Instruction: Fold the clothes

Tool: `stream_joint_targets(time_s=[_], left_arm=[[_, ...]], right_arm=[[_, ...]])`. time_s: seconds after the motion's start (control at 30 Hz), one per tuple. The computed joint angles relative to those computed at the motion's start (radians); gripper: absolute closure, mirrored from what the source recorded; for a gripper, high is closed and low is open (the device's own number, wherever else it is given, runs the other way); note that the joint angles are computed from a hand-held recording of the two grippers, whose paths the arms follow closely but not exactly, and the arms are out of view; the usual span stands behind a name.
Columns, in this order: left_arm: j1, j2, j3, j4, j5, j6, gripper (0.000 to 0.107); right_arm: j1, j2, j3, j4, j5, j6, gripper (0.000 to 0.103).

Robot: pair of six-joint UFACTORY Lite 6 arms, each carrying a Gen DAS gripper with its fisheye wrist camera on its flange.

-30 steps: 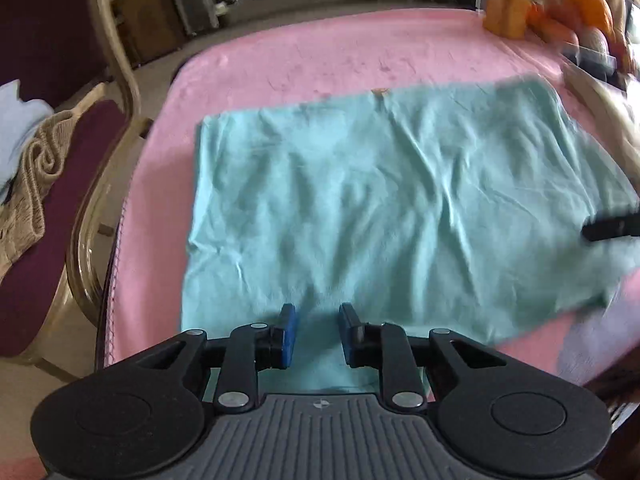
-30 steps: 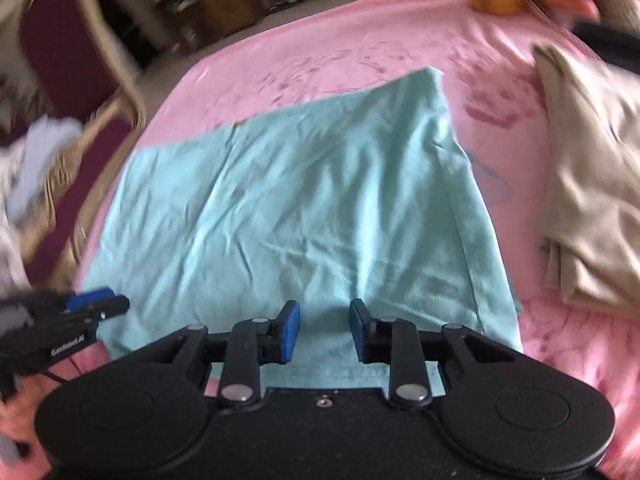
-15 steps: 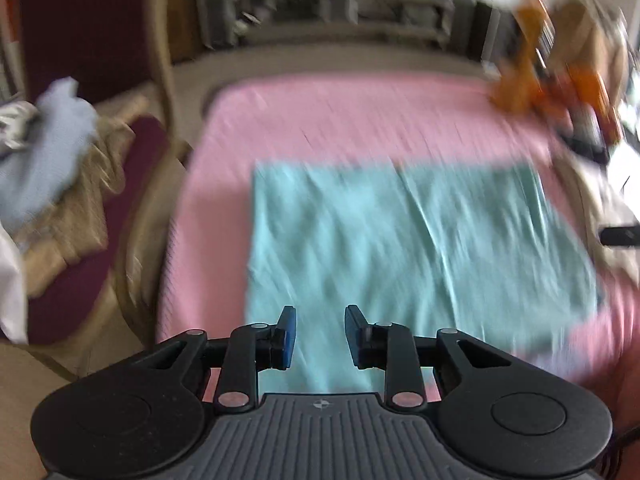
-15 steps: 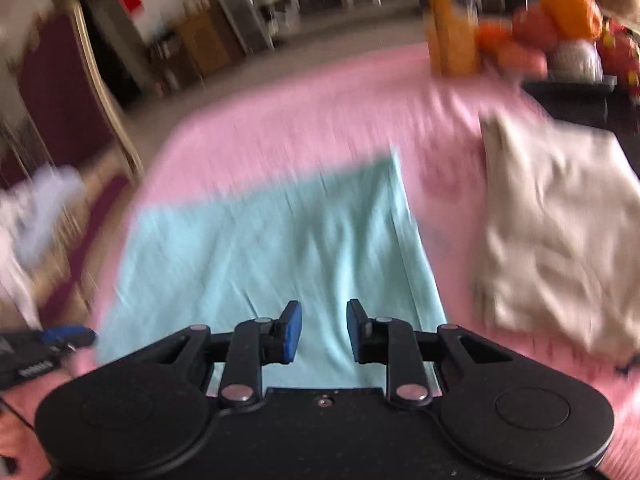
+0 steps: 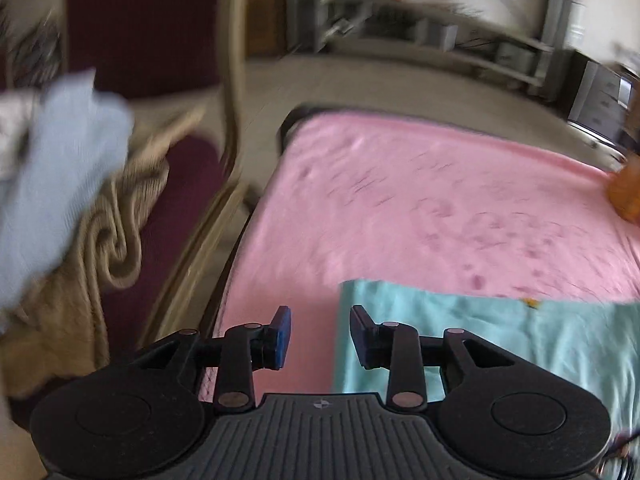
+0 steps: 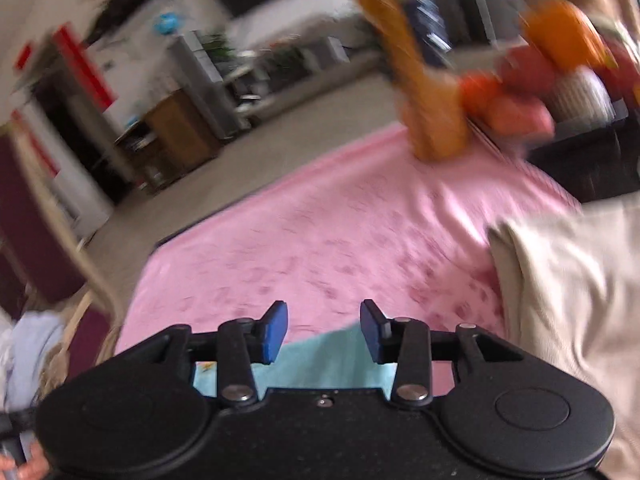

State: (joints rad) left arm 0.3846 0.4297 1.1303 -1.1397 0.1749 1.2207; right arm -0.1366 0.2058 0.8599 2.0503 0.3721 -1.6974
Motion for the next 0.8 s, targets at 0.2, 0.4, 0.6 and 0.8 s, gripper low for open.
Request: stream_joint_targets(time_s=[0.2,0.4,0.6,0.8], left_arm=[[0.075,0.201,0.267,0.153,0.223,-0.242,0.059],[0.056,0.258,0.326,0.211,0.243,-0.316,0.061],[0.053,0.296,0.365,0.159,0.282,-0.273,0.081],[0.006,0.303,0.354,0.164,0.207,-0.255,0.101]], right_arm=[[-0.048,0.155,0.118,-0.151,0.016,0.18,0.061],[-0.068,0.216,0.166,-0.194,0.025,0.237,0.064],[-0.072,0.305,0.249,-0.268,0.057,0.348,0.068],[-0.049,0.387,0.344,-0.401,0.056,0.505,0.068]])
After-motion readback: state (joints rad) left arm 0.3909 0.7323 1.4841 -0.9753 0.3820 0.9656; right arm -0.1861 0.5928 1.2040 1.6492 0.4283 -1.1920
